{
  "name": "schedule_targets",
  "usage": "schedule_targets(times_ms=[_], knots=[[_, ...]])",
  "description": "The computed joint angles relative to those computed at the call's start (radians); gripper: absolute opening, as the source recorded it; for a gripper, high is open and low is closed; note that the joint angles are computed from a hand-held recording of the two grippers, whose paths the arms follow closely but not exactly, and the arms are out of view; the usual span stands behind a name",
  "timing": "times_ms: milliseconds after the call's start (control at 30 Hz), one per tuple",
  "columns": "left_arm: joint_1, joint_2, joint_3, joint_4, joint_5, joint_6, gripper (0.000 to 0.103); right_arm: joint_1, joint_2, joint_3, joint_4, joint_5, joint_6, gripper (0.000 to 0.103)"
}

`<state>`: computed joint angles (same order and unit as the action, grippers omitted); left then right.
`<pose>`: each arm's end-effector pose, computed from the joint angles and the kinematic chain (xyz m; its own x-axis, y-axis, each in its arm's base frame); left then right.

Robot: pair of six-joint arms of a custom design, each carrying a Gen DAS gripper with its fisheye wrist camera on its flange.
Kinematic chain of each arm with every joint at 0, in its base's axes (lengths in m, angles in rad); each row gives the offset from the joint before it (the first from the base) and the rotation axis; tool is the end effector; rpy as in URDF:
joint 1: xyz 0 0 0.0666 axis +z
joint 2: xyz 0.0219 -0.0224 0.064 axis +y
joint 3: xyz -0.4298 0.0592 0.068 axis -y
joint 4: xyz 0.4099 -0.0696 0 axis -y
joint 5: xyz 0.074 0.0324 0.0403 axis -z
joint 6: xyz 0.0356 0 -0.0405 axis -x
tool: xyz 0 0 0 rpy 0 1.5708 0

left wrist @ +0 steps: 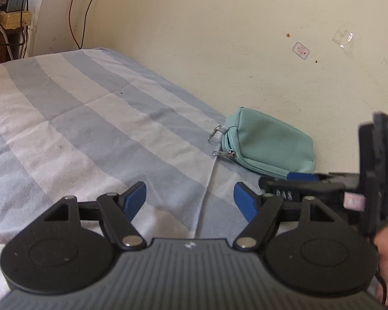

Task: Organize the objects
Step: 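Lift the green Crest toothpaste box with the right gripper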

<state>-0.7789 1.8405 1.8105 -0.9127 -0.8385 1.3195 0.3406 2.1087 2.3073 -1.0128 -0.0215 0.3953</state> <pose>0.4944 -0.4514 0.4352 -0.2969 -0.6169 -0.7289 -0.5183 0.7452 -0.4195 0.7326 0.2600 0.4659 -0.4986 -0.5852 -0.6395 -0.5850 0.7716 -0.2499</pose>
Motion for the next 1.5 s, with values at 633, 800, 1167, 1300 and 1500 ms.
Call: schedule_targets(times_ms=[633,800,1167,1300,1500], knots=[[-0.022,0.046,0.071,-0.060,-0.079,-0.091,0.081,-0.121,-0.179,-0.352,0.244,-0.074,-0.463,0.094],[-0.017,0.047,0.067,-0.028,-0.042,-0.152,0.081,-0.119,-0.213,-0.403,0.249,-0.104,-0.411,0.058],[-0.009,0.046,0.001,0.363,0.499,-0.491,0.091,-0.272,-0.508,-0.801,0.272,-0.554,-0.437,0.041],[-0.038,0.094,0.084,0.289,0.461,-0.466,0.072,-0.301,-0.551,-0.885,0.373,-0.632,-0.504,0.041],[-0.062,0.150,0.220,0.200,0.426,-0.436,0.052,-0.332,-0.569,-0.917,0.428,-0.710,-0.572,0.040]])
